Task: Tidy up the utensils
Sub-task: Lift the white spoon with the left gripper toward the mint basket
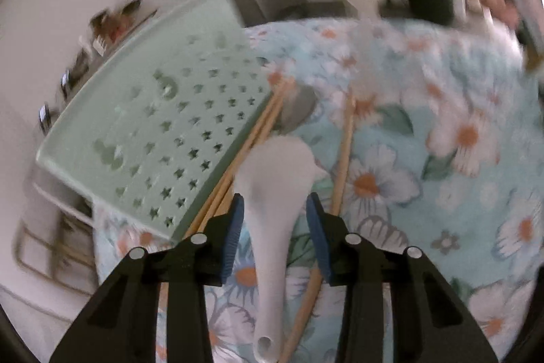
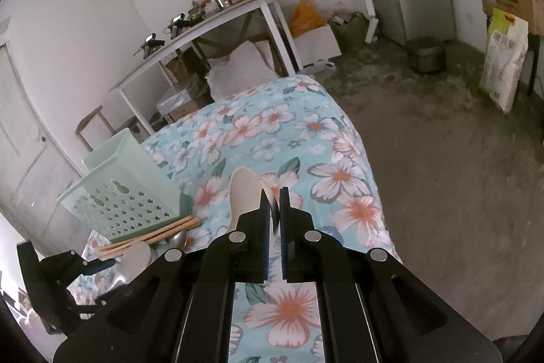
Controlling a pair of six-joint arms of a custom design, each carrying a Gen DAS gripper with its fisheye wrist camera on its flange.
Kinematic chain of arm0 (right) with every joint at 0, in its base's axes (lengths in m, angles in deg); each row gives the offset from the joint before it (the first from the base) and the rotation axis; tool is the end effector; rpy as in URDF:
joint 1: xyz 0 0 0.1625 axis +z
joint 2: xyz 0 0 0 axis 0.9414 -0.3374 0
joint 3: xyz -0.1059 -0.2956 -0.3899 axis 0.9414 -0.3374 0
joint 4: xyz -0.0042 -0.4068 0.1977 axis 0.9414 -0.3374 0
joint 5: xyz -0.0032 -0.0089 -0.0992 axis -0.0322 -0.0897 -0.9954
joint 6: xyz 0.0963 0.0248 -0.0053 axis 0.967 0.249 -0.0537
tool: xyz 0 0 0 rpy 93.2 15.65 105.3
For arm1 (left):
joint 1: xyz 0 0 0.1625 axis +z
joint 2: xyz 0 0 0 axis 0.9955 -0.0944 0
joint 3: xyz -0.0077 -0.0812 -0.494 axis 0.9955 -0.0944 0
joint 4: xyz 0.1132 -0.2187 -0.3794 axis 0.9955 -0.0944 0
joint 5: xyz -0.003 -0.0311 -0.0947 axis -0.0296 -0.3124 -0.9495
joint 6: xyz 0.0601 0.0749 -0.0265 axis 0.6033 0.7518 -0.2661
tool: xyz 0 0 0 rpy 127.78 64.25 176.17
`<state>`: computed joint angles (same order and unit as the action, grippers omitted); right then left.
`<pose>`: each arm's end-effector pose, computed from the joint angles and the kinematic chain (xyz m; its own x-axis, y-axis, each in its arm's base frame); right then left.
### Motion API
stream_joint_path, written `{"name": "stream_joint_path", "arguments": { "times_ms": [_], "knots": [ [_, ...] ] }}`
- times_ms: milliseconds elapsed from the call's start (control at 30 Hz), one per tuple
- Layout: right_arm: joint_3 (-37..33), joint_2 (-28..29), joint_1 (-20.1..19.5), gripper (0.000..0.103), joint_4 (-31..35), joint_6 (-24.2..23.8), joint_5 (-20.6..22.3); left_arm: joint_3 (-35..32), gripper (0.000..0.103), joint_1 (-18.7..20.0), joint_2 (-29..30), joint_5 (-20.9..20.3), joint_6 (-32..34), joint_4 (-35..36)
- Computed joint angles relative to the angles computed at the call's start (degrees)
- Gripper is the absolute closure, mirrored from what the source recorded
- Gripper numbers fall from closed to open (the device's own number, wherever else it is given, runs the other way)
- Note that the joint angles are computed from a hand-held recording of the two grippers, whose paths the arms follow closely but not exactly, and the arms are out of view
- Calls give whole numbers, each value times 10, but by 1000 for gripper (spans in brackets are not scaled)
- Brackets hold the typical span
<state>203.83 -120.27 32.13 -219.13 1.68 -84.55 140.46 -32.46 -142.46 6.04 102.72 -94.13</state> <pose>0.2012 -0.5174 0.2930 -0.9012 0.0744 0.4270 -0.2873 0.6350 -0.7171 -0.2023 -0.5771 0.2017 -0.1794 0.6999 -0.6913 0.9412 0.3265 0.0864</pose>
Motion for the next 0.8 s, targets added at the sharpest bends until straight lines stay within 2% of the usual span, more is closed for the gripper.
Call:
{"name": "stream_joint_path", "arguments": {
  "times_ms": [67, 133, 200, 233, 300, 367, 433, 500, 633, 733, 800],
  "knots": [
    [0, -1, 0, 99, 0, 0, -1, -23, 67, 18, -20, -43, -80, 63],
    [1, -2, 0, 99, 1, 0, 0, -43, 79, 35, -32, -75, -141, 102],
    [1, -2, -1, 99, 3, 1, 2, -56, 86, 45, -37, -86, -181, 124],
    [0, -3, -1, 99, 6, 2, 4, -53, 86, 43, -39, -78, -180, 120],
    [0, -4, -1, 99, 11, 6, 5, -35, 86, 31, -37, -55, -128, 88],
    [-1, -4, -1, 99, 14, 9, 2, -19, 84, 20, -34, -56, -101, 74],
    [-2, -5, 0, 99, 18, 11, 1, -6, 68, 6, -34, -54, -78, 68],
    [-3, -5, 0, 99, 21, 12, 2, 3, 59, -6, -19, -40, -40, 41],
    [-3, -4, 1, 99, 17, 7, 2, 6, 58, -18, 15, -5, 1, -5],
    [-3, -3, 1, 99, 15, 3, 2, 10, 58, -25, 41, 26, 49, -65],
    [-3, -2, 1, 99, 14, 3, 2, 7, 58, -28, 48, 40, 53, -72]
  ]
}}
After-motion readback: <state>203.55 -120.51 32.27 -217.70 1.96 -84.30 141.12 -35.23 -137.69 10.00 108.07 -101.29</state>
